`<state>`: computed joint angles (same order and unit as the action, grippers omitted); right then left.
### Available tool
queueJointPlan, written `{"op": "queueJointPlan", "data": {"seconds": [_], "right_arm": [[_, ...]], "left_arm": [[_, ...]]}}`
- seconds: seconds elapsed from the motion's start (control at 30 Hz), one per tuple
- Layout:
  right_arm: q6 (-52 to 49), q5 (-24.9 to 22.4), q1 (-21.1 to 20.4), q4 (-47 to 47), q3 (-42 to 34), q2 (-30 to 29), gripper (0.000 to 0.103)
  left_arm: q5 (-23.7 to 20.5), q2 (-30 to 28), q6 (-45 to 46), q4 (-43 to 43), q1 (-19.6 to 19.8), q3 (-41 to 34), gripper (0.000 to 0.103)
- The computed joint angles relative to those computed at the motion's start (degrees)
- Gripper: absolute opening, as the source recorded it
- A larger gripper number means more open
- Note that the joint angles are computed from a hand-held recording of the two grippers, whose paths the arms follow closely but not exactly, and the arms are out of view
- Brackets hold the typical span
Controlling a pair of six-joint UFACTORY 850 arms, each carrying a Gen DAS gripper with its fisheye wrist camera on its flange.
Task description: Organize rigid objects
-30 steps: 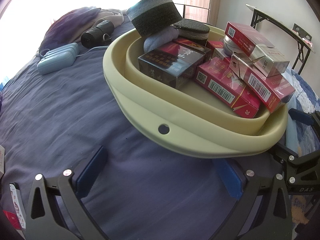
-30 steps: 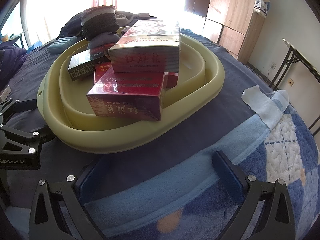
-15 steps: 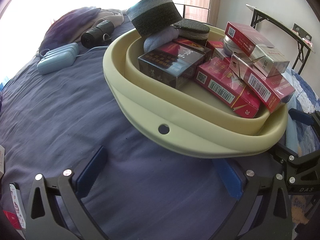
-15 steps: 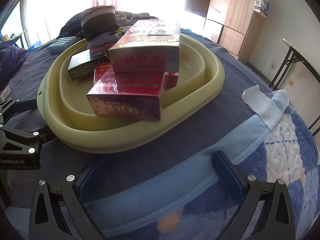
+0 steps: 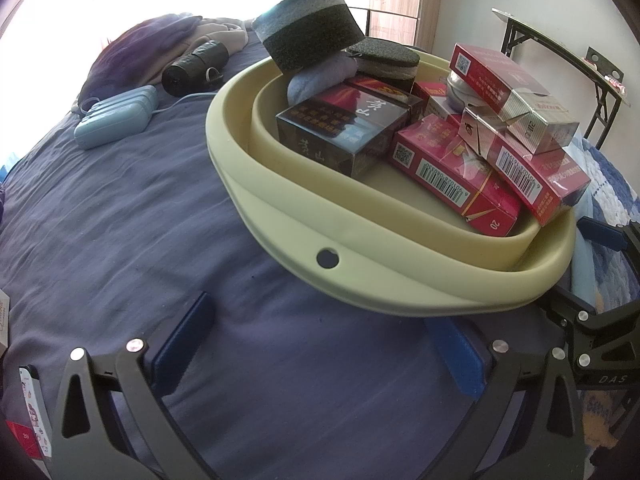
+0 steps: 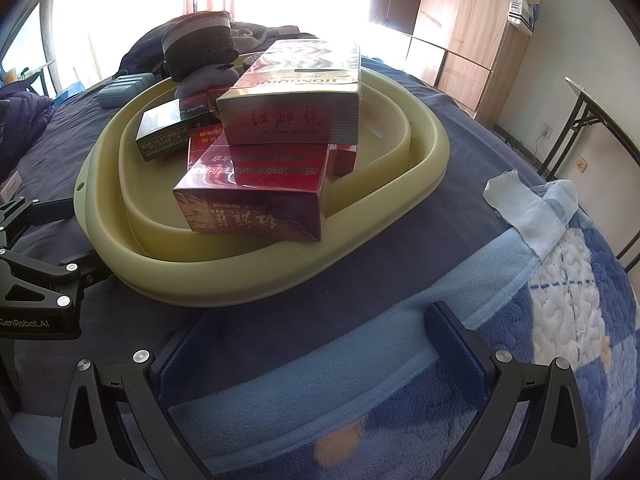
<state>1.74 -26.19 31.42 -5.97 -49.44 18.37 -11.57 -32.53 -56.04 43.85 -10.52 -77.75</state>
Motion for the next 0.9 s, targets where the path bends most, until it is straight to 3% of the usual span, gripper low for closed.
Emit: {"op": "queueJointPlan", "data": {"seconds": [0.9], "right_arm": [[0.0,0.0,0.0,0.0,0.0,0.0,0.103]], "left_arm": [[0.0,0.0,0.0,0.0,0.0,0.0,0.103]]}}
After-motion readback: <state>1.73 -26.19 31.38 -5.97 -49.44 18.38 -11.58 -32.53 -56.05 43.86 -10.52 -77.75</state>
